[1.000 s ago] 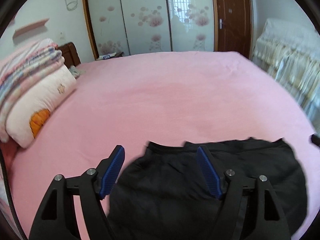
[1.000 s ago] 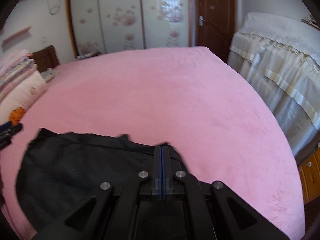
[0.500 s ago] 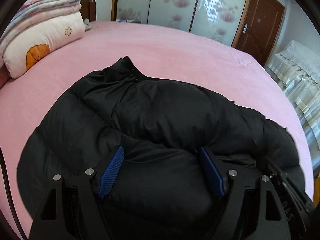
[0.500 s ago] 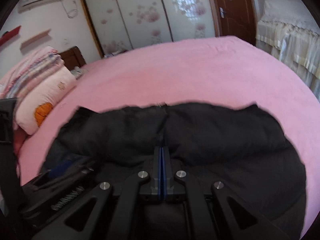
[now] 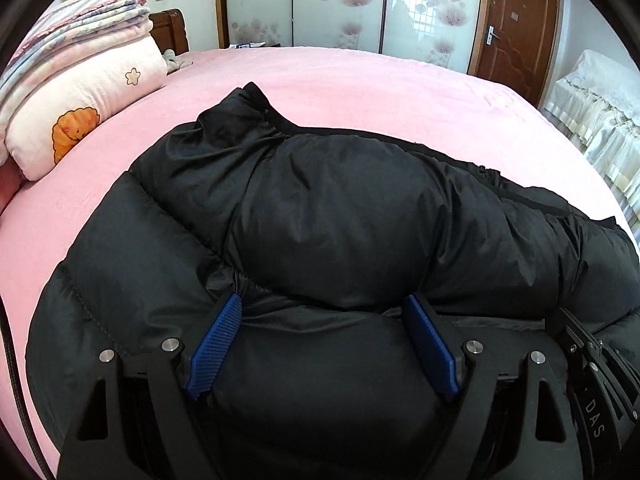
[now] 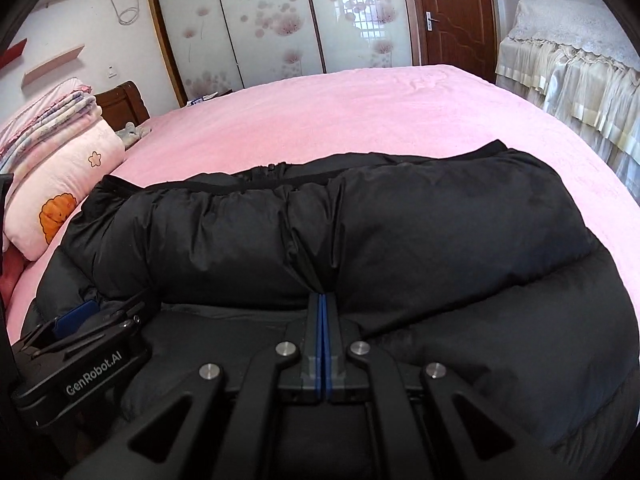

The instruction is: Fold large clothes

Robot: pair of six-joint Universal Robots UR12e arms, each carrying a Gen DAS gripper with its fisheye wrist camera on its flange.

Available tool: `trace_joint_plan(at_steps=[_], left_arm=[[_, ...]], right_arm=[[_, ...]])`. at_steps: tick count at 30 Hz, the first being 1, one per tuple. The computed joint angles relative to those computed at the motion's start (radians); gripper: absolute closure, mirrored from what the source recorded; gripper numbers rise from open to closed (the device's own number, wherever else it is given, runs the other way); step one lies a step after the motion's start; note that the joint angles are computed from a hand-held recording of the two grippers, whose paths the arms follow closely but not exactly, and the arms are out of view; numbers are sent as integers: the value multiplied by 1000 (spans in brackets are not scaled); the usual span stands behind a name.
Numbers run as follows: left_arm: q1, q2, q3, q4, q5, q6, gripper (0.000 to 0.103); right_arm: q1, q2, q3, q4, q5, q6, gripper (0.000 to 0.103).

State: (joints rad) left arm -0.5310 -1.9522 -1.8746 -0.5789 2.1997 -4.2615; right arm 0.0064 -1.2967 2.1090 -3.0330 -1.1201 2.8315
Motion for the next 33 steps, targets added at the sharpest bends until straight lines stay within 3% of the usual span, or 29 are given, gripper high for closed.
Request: trace_joint_plan(at_steps=[10,14,17,21,27,33], left_arm=[[34,24,4,-8,-81,71,17],[47,61,-31,28,-151,90,16],[46,97,-64,74,-183,75,16],[23,141,-85,45,-155,57,16],[-29,196,-100,-11,-79,21,13],[-66,259,-144,-20,-55,-42,10]], right_arm=[[0,-17,-27,119,-4,-3,102],[-4,-30,-32,164,1,4,101],[-9,-45,-32,198,15,8,95],[-23,-73,-26,241,56,15,80],[-52,-149,1,291,141,23,74],[-68,-237,40,279,185,25,55]])
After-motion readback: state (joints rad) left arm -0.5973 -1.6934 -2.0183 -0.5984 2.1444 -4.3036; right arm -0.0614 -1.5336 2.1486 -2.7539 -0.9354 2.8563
